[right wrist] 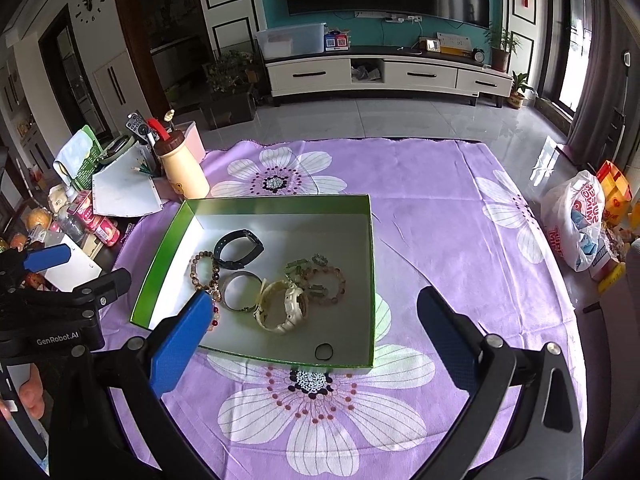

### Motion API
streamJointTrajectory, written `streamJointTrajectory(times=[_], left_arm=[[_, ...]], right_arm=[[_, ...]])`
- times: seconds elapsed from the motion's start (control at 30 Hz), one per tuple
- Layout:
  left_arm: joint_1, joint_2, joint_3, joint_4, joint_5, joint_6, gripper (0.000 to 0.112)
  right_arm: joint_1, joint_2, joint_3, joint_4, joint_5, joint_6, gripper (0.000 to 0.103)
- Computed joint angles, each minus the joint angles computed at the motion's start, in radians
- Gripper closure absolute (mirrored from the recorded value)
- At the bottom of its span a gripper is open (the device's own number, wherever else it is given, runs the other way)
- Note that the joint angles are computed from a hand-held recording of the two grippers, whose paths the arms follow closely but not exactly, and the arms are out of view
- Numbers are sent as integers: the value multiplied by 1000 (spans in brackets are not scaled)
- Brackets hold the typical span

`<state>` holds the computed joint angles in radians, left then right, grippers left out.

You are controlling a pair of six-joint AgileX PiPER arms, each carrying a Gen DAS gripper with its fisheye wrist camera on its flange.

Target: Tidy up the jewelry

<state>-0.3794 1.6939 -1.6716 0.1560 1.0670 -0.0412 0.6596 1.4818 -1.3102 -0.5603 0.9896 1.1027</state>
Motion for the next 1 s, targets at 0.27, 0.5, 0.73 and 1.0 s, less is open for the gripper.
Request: streamJointTrajectory(times=[0.27, 0.5, 0.73, 1.0], left_arm=[[3, 7, -13, 3, 14, 5, 12], [1, 7, -5, 2, 15, 13, 12], [0, 14, -7, 14, 13, 3, 12], [0, 22, -8, 22, 12, -3, 12]], right_arm=[[3, 11, -20, 12, 19, -9, 2], [5, 15, -23, 15, 24, -8, 2], [5, 16, -18, 15, 21, 2, 2], [5, 16, -15, 16, 20, 3, 2]])
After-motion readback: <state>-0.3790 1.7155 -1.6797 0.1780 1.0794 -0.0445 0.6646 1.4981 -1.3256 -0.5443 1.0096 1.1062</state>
